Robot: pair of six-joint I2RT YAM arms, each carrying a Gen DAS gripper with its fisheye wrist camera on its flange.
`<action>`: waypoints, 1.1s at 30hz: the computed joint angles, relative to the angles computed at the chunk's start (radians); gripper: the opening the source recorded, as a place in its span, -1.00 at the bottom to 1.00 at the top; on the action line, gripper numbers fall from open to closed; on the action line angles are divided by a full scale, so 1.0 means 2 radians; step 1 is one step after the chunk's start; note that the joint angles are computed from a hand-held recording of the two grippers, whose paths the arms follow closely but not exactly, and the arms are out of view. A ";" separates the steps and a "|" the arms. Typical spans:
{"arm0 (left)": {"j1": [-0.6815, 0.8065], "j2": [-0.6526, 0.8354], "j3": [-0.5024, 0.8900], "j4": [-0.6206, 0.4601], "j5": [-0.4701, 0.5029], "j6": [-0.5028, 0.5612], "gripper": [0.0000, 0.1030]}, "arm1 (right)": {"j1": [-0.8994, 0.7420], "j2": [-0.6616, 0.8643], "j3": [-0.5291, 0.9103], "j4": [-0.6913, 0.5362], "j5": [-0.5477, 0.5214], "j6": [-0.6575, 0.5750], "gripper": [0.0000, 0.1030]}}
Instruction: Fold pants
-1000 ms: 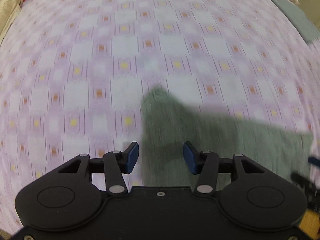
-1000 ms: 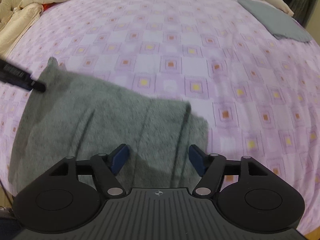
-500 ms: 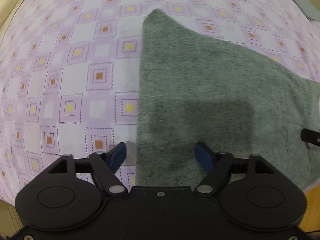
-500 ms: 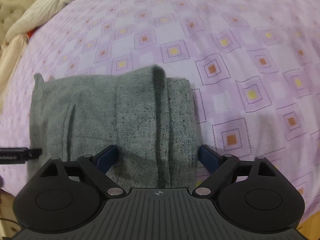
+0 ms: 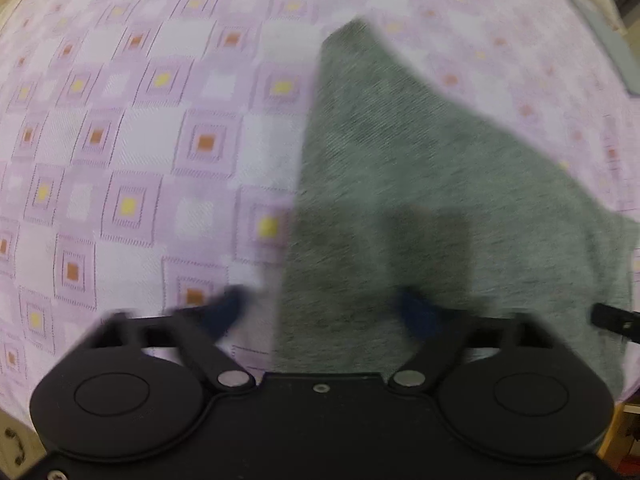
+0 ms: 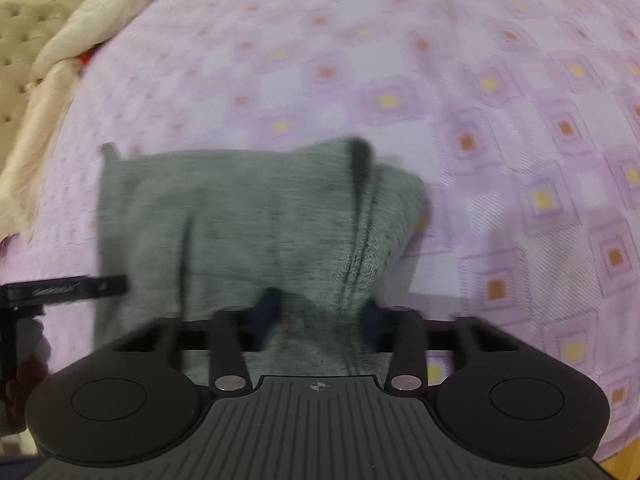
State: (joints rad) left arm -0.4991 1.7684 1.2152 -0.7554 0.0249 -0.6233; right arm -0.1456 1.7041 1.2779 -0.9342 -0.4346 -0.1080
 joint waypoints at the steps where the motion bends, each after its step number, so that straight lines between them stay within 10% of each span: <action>1: 0.001 -0.005 0.003 -0.001 0.017 0.002 -0.66 | 0.005 -0.006 0.003 -0.005 0.005 -0.008 -0.46; 13: -0.004 -0.056 0.075 -0.068 -0.036 0.029 -0.74 | 0.028 -0.050 0.055 -0.022 -0.014 -0.046 -0.54; 23: 0.110 0.043 0.260 -0.102 -0.028 0.112 -0.71 | 0.097 0.145 0.332 -0.030 -0.019 0.020 -0.52; 30: 0.155 0.145 0.367 -0.168 -0.063 0.089 -0.46 | 0.160 0.282 0.518 -0.098 0.148 0.064 -0.37; 33: 0.161 0.126 0.343 -0.167 -0.057 0.067 -0.46 | 0.161 0.252 0.472 -0.068 0.136 0.083 -0.38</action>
State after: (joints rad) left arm -0.1764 2.0201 1.9019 -1.0901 -0.0891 -0.4894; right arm 0.1771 2.2076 2.2215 -1.0696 -0.1623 0.0582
